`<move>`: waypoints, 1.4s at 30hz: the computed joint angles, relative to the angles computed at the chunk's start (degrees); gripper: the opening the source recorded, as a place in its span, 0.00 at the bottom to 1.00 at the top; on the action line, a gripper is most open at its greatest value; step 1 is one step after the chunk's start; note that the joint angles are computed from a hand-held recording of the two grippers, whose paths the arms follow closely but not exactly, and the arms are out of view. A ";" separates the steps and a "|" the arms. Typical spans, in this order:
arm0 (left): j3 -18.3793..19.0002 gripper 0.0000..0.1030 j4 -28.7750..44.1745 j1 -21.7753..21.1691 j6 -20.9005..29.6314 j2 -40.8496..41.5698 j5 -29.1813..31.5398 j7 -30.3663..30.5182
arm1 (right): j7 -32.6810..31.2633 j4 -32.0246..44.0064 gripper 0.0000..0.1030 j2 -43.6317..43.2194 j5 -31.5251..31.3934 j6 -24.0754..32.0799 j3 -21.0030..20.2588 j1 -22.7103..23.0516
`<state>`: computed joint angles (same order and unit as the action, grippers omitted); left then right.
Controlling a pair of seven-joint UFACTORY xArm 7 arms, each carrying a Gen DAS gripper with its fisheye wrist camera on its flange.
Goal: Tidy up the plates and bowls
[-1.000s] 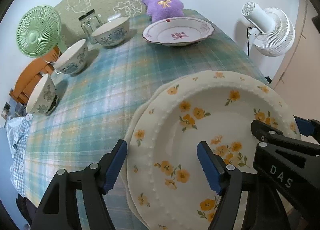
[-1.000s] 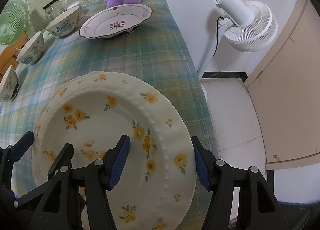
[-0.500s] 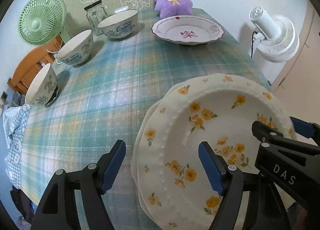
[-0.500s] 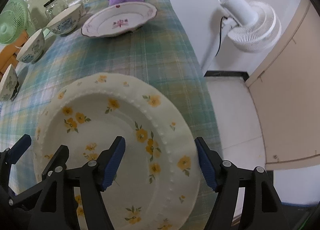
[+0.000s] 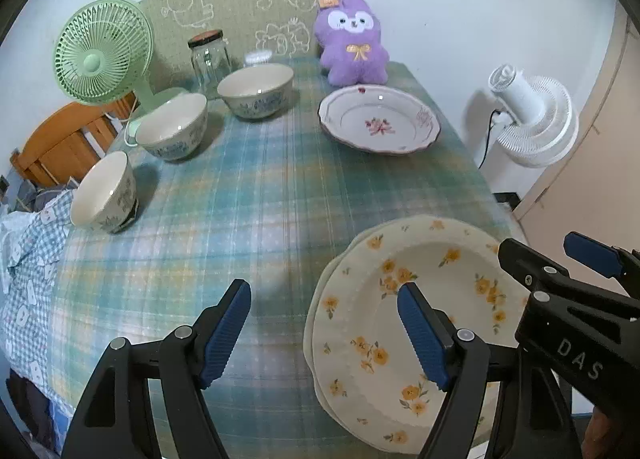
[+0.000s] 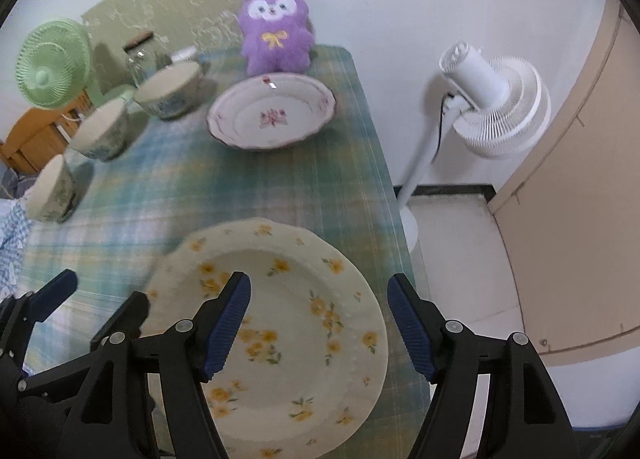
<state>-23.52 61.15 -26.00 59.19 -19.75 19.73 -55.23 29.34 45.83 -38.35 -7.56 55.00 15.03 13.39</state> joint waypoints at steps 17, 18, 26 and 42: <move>2.20 0.75 0.59 3.95 -4.24 -7.73 -3.43 9.95 | 9.55 11.91 0.72 0.91 -7.49 3.72 7.04 -2.71; 2.55 0.75 0.88 4.17 -4.36 -7.81 -4.12 10.73 | 9.86 12.38 0.72 1.01 -7.93 3.74 7.25 -2.81; 0.96 0.83 3.25 7.68 -5.15 -7.40 -2.84 12.44 | 9.89 15.39 0.72 2.68 -9.38 2.14 6.76 -2.82; -1.26 0.93 14.79 6.89 -3.14 5.96 7.69 4.37 | -1.09 16.79 0.86 8.81 -7.43 -7.54 -0.27 -2.87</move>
<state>-24.78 75.94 -19.11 56.05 -13.79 27.42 -50.87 28.24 62.62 -29.54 -14.99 47.47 14.76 10.52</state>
